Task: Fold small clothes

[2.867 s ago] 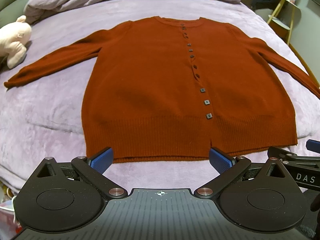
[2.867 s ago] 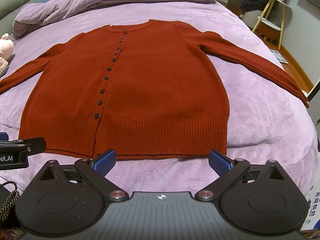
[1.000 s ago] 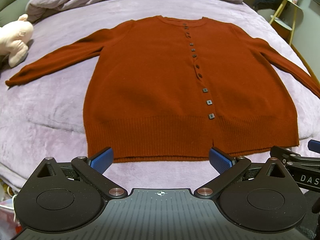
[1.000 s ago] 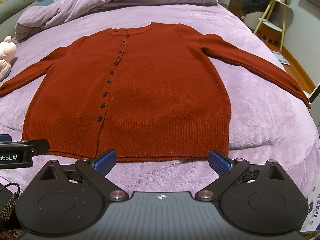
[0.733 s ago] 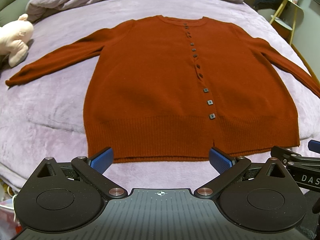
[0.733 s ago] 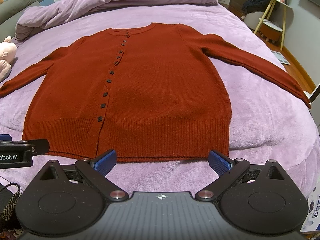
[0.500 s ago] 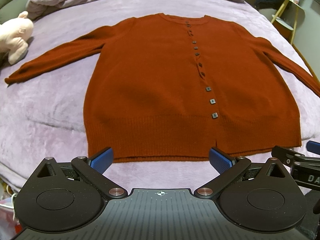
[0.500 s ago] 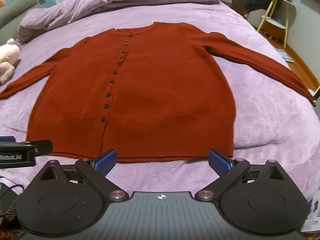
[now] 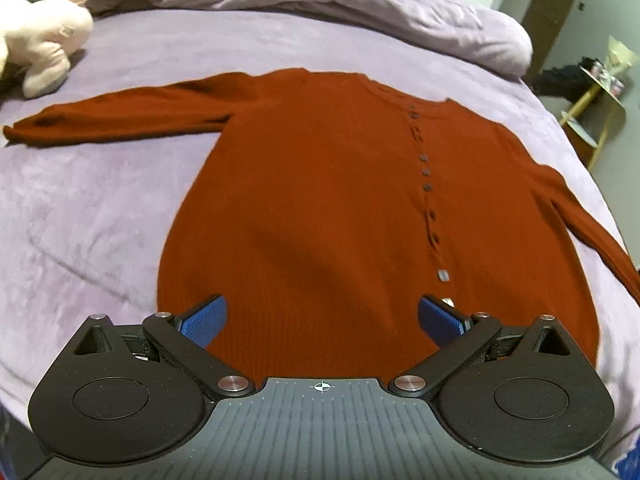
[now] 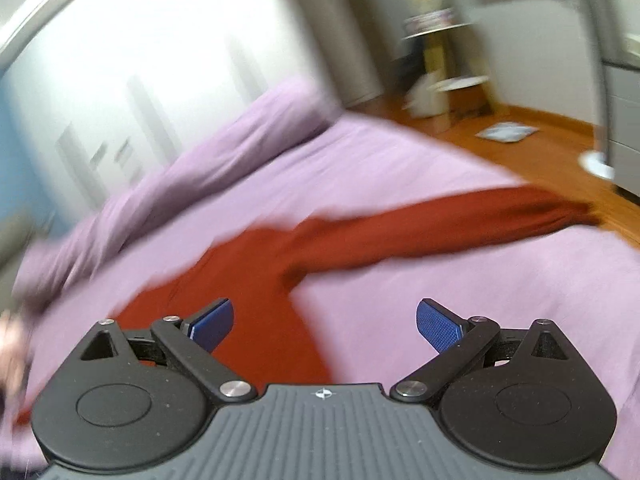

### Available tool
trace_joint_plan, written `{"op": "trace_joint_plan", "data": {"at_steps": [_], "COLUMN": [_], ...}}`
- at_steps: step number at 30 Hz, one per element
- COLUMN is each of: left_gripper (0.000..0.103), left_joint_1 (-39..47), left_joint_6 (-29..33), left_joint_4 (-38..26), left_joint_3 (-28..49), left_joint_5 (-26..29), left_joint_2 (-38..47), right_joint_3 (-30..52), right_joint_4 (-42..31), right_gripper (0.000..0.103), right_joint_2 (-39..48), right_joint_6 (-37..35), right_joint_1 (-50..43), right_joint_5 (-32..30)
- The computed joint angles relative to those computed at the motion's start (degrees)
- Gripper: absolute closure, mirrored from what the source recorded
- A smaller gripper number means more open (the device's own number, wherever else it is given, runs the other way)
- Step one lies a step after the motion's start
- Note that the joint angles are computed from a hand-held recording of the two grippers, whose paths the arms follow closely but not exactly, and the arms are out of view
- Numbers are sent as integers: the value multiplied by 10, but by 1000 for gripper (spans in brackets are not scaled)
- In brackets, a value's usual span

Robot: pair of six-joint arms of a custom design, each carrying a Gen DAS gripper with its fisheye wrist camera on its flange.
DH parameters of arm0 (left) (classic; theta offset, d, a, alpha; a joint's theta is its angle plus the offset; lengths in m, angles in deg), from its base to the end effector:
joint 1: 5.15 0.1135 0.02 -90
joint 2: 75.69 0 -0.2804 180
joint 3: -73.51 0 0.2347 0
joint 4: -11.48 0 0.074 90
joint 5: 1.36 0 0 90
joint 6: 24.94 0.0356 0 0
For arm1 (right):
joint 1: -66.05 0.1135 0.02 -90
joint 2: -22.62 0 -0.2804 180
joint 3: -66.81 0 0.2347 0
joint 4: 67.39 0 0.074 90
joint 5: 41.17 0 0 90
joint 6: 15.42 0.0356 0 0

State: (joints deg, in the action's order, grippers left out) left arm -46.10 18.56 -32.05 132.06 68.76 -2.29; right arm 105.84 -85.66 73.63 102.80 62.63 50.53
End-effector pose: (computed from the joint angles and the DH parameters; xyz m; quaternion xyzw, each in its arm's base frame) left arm 0.1764 -0.1371 0.2305 -0.0929 0.9443 -0.0655 0.3087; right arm 0.1675 -0.0111 0.2275 0.2435 0.8322 0.0944 0.4892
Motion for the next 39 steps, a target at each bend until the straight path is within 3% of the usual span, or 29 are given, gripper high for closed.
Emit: {"op": "trace_joint_plan", "data": {"at_steps": [1,3,6,11,15,16,18,21,24,26,28,32,34,35,36,39], "left_gripper": [0,0,0,0,0,0,0,0,0,0,0,0,0,0,0,2], "left_joint_1": [16,48,64,80,96,100,104,120,128,126,133,165,175,177,180,196], "left_joint_6": [10,31,56,81,74,72,69,81,89,96,118,127,124,122,118,95], "left_joint_4": [7,20,52,106,136,150,187,195,171,187,219,278,305,314,319,327], "left_joint_3": [5,17,24,28,19,10,-16,-23,-8,-10,-7,21,39,47,61,96], "left_joint_5": [17,58,64,78,99,104,107,129,129,111,122,212,248,257,269,334], "left_joint_2": [16,49,85,132,153,153,144,140,130,111,97,114,142,155,176,237], "right_joint_3": [-5,-3,28,66,67,73,95,121,143,123,112,104,117,125,131,108], "right_joint_4": [55,135,198,273,348,358,359,334,280,303,332,369,344,326,305,292], "right_gripper": [12,31,58,66,68,72,89,95,97,98,98,98,96,90,84,83], "right_joint_2": [40,126,267,423,477,489,511,520,477,418,374,328,339,353,369,399], "right_joint_6": [-2,10,65,183,231,233,242,235,148,74,8,-88,-125,-128,-127,-102], "right_joint_1": [-68,-154,-248,-335,-361,-358,-352,-357,-295,-231,-172,-20,57,87,113,164], "right_joint_5": [-30,-59,-94,-132,-151,-143,-128,-114,-2,38,4,-119,-153,-167,-169,-104]}}
